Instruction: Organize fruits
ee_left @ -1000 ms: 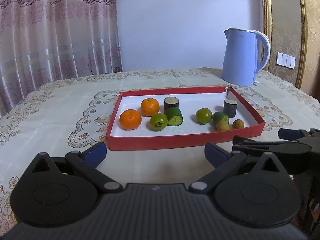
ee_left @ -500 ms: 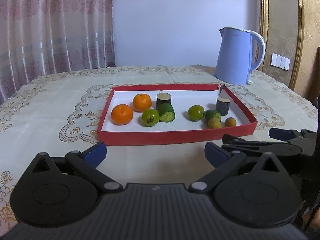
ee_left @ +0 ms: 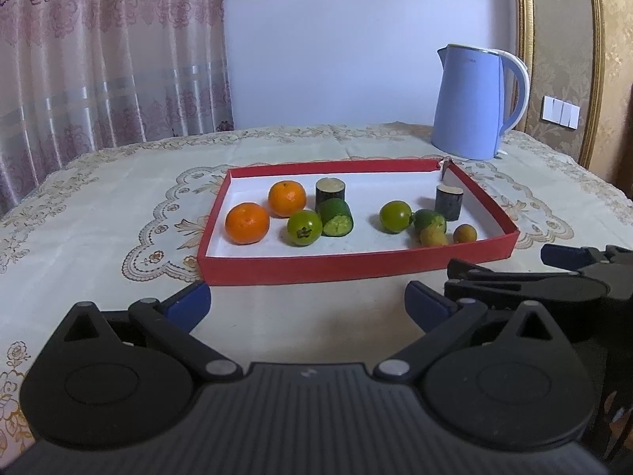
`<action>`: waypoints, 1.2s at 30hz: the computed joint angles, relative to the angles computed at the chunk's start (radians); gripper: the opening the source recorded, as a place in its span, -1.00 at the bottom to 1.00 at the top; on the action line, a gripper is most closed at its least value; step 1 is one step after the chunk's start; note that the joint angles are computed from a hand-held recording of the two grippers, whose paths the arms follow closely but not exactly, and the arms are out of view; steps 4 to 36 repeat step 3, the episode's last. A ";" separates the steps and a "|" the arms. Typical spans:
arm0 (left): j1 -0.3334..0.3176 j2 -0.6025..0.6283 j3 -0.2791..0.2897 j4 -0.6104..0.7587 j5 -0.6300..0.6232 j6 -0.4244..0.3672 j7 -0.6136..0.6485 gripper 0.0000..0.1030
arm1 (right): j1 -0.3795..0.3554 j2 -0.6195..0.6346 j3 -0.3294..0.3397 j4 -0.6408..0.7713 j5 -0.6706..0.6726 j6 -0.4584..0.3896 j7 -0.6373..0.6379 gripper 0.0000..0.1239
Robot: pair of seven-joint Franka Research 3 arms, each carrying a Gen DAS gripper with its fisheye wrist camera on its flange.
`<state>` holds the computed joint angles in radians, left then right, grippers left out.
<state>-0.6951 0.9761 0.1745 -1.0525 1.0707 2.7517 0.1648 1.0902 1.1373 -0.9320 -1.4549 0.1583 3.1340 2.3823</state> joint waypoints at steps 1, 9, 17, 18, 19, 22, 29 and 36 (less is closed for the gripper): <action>-0.003 0.001 0.004 0.001 0.003 -0.002 -0.004 1.00 | -0.002 -0.001 0.003 0.002 -0.001 -0.001 -0.002 0.58; -0.005 0.005 0.004 0.006 0.002 -0.013 -0.004 1.00 | -0.001 0.003 0.000 0.004 -0.001 -0.002 -0.001 0.58; -0.005 0.005 0.004 0.006 0.002 -0.013 -0.004 1.00 | -0.001 0.003 0.000 0.004 -0.001 -0.002 -0.001 0.58; -0.005 0.005 0.004 0.006 0.002 -0.013 -0.004 1.00 | -0.001 0.003 0.000 0.004 -0.001 -0.002 -0.001 0.58; -0.005 0.005 0.004 0.006 0.002 -0.013 -0.004 1.00 | -0.001 0.003 0.000 0.004 -0.001 -0.002 -0.001 0.58; -0.005 0.005 0.004 0.006 0.002 -0.013 -0.004 1.00 | -0.001 0.003 0.000 0.004 -0.001 -0.002 -0.001 0.58; -0.005 0.005 0.004 0.006 0.002 -0.013 -0.004 1.00 | -0.001 0.003 0.000 0.004 -0.001 -0.002 -0.001 0.58; -0.005 0.005 0.004 0.006 0.002 -0.013 -0.004 1.00 | -0.001 0.003 0.000 0.004 -0.001 -0.002 -0.001 0.58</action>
